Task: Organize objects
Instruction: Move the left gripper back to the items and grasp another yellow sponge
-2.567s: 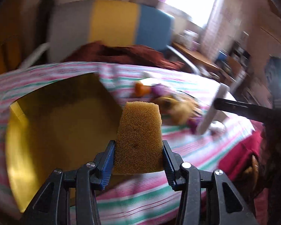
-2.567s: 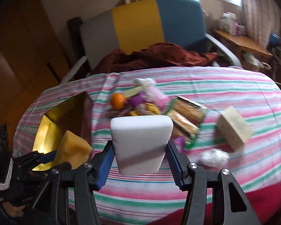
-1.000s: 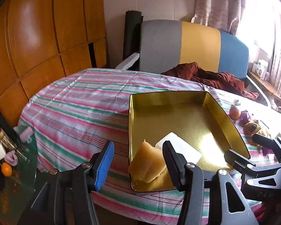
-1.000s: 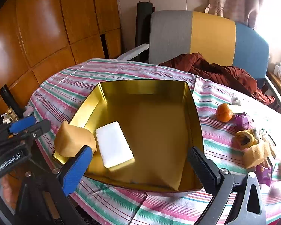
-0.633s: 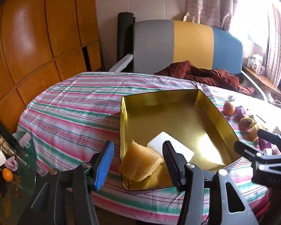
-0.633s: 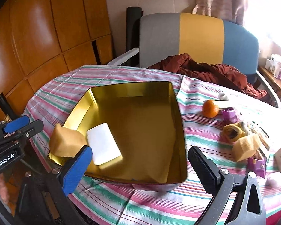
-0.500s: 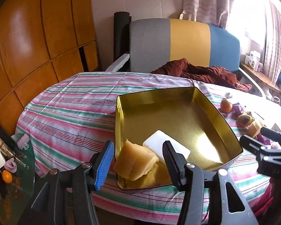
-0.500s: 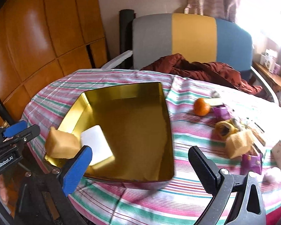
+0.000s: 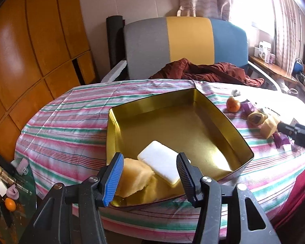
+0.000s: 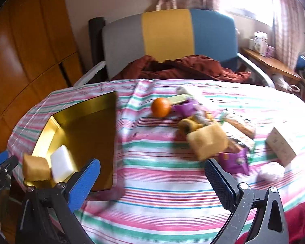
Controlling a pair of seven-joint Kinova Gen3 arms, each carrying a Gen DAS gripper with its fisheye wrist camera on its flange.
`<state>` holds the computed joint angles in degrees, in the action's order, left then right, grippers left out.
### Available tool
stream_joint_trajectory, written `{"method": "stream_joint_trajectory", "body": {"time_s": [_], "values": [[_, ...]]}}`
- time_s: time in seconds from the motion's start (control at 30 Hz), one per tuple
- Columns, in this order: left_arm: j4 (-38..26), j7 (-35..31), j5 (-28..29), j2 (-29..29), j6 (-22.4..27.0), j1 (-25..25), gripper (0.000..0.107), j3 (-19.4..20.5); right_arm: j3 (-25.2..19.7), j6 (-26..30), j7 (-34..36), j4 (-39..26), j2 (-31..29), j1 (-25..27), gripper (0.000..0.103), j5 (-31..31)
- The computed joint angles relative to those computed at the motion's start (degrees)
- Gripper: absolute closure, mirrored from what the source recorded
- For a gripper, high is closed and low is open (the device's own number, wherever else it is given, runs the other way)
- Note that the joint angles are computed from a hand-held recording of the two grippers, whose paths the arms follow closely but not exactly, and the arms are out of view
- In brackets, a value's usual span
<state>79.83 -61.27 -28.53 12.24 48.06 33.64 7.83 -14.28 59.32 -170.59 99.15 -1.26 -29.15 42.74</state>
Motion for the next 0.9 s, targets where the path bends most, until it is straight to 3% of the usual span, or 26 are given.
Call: {"method": "stream_joint_trajectory", "body": {"time_s": [0.3, 0.53, 0.77, 0.9], "values": [[-1.79, -4.61, 2.31, 1.3, -0.34, 0.79, 0.052, 1.08, 0.52, 1.96, -1.17, 3.18, -5.25, 5.03, 0.0, -1.45], [-4.4, -13.92, 11.43, 3.0, -0.68, -0.96, 0.045, 2.85, 0.03, 3.27, -2.03, 5.76, -9.91, 11.51, 0.0, -1.57], [-9.77, -22.86, 19.4, 6.77, 2.21, -0.52, 0.045, 4.28, 1.08, -0.74, -5.08, 10.51, -15.61, 19.6, 0.0, -2.77], [-13.56, -25.76, 21.11, 9.64, 4.56, 1.47, 0.045, 4.13, 0.86, -3.77, -7.71, 13.31, -17.85, 24.43, 0.0, -2.34]]}}
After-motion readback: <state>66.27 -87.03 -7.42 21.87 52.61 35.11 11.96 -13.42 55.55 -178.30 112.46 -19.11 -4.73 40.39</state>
